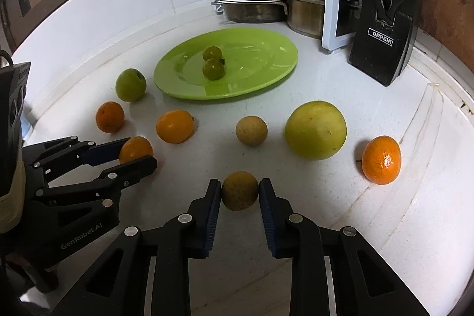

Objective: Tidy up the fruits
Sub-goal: 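Carry the mandarin and brown fruit onto the green plate and open both tools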

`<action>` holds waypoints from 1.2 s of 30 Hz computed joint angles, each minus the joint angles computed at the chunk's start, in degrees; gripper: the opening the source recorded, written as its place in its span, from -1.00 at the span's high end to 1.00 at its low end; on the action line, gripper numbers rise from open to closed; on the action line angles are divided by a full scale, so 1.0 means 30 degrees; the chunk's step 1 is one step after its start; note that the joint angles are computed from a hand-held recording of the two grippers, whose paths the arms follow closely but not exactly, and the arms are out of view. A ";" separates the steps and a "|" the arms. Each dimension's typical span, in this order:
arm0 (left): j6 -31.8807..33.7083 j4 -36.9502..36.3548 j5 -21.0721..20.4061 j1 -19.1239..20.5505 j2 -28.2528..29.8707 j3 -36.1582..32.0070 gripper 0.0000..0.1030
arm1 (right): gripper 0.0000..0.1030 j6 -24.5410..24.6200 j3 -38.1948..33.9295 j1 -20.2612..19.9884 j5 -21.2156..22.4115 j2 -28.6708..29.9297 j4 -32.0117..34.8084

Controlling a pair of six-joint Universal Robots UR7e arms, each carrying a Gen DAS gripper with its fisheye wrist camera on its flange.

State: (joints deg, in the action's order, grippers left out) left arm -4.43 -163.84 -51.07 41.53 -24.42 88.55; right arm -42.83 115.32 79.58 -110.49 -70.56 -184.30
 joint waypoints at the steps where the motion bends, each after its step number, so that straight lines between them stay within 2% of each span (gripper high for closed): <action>1: 0.0002 -0.0089 0.0001 -0.0036 -0.0062 0.0069 0.38 | 0.46 -0.0045 0.0049 0.0007 0.0056 -0.0035 -0.0058; 20: 0.1442 -0.2072 0.1158 -0.0691 -0.0556 0.0092 0.38 | 0.46 -0.0764 -0.0028 0.0799 0.1330 -0.0489 -0.0661; 29: 0.2280 -0.1739 0.1323 -0.0403 -0.0203 -0.1360 0.38 | 0.46 -0.0810 -0.1682 0.1278 0.1656 0.0428 -0.0267; 36: 0.2352 -0.0133 0.1318 0.0154 0.0480 -0.3528 0.38 | 0.46 -0.0836 -0.3596 0.1593 0.1347 0.1488 0.0549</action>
State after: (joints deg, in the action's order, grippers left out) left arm 2.63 -164.24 -47.11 41.99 -22.98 77.96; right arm -45.34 104.53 84.35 -106.45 -66.09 -182.65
